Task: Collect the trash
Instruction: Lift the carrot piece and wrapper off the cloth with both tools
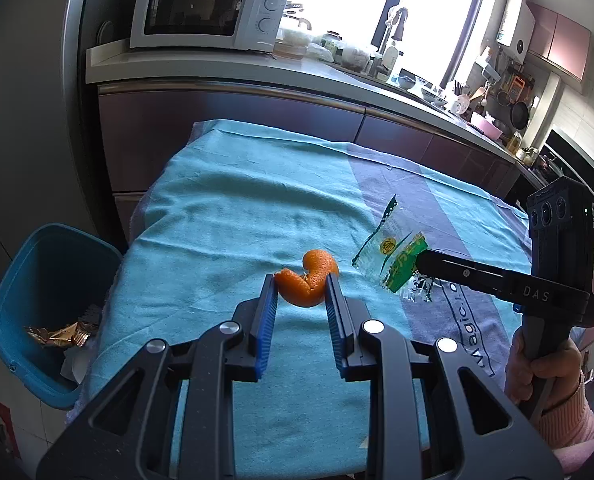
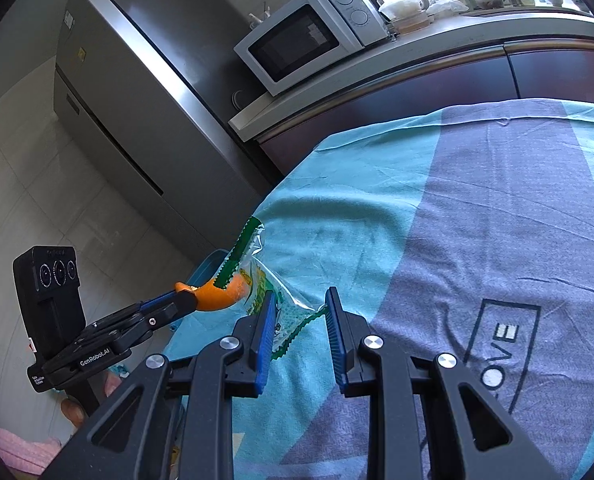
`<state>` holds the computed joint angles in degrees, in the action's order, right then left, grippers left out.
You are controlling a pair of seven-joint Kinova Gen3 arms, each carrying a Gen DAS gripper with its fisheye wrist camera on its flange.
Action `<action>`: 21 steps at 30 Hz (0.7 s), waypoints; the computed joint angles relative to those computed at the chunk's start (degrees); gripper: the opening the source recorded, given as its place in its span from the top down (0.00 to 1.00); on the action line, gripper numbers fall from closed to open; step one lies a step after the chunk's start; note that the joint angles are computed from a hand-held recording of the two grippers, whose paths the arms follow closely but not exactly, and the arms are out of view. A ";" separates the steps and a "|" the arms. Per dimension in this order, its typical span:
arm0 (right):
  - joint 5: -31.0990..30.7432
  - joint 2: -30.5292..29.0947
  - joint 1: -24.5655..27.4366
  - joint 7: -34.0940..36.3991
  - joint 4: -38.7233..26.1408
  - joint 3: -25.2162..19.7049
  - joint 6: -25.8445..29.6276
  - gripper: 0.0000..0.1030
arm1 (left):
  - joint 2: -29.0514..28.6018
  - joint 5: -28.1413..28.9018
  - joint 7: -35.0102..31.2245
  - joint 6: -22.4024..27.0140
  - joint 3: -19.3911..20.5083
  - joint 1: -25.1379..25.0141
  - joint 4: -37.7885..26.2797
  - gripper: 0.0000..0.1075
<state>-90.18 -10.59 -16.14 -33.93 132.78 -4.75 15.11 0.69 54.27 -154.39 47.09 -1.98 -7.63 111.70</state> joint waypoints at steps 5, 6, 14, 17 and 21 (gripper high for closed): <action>-1.08 1.54 0.03 1.55 -1.03 -0.25 0.61 0.77 | 0.01 0.08 -0.08 0.22 -0.45 -0.59 0.03 0.77; -1.34 1.80 0.10 1.88 -1.20 -0.37 0.68 0.77 | 0.01 0.09 -0.12 0.27 -0.54 -0.73 0.02 0.77; -3.01 3.55 0.91 4.14 -2.24 -1.44 1.43 0.77 | 0.05 0.20 -0.30 0.30 -0.96 -1.64 0.02 0.77; -3.99 4.00 1.00 5.11 -2.45 -1.77 1.72 0.77 | 0.05 0.25 -0.38 0.32 -1.12 -1.96 0.09 0.77; -4.12 4.67 1.20 5.75 -2.95 -2.02 2.23 0.77 | 0.01 0.28 -0.52 0.42 -1.38 -2.44 0.16 0.77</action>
